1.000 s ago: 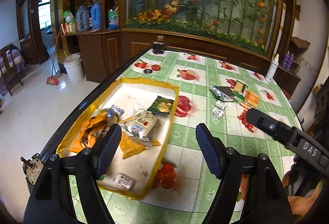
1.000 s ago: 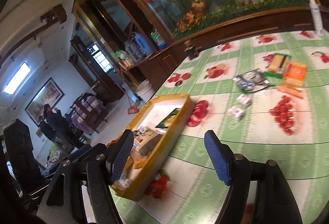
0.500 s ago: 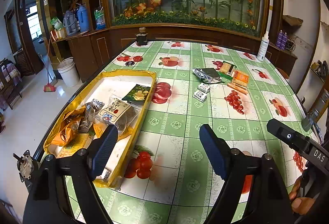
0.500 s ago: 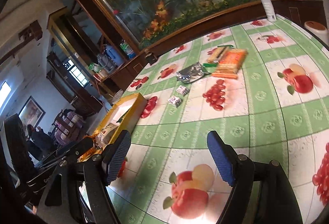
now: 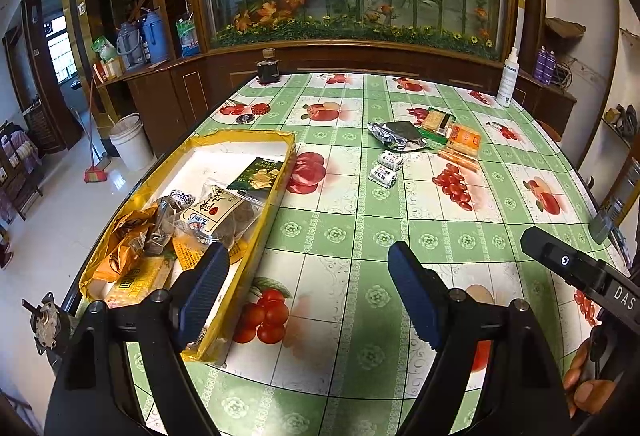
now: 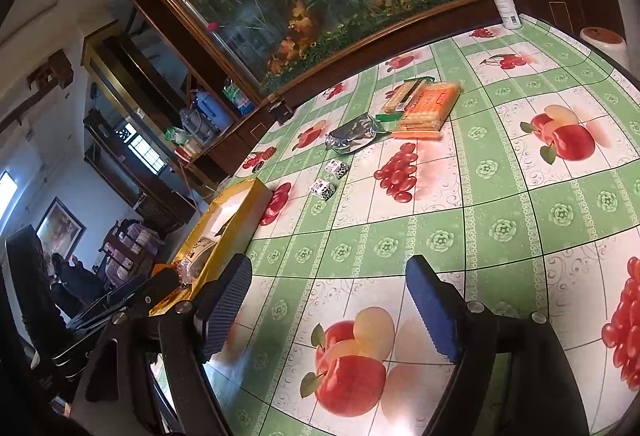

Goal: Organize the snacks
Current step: 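Move both grippers back toward the foil bag and milk cartons on the table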

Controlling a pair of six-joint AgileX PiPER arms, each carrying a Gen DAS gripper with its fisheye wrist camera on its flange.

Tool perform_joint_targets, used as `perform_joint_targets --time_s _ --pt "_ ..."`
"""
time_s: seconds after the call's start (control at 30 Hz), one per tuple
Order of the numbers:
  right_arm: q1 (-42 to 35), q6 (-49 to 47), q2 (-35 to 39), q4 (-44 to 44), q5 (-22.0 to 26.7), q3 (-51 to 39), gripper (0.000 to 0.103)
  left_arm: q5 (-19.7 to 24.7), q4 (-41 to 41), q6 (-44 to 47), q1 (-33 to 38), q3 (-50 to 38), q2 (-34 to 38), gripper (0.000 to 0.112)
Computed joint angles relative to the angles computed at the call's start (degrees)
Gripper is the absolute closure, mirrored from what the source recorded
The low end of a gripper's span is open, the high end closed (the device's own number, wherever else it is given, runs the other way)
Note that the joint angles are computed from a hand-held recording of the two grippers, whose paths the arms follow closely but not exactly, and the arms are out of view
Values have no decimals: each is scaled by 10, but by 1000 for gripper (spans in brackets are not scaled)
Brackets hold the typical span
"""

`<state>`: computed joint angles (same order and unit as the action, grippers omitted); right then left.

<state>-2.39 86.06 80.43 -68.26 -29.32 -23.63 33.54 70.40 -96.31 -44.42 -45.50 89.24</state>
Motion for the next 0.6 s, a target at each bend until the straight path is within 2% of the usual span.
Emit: perform_joint_targets --time_s 0.4,0.6 --pt "7 -9 20 9 25 -10 21 -30 -24 34 17 -24 39 30" --pt "-7 -7 32 -17 29 -28 21 -67 -72 98 37 -61 70 30"
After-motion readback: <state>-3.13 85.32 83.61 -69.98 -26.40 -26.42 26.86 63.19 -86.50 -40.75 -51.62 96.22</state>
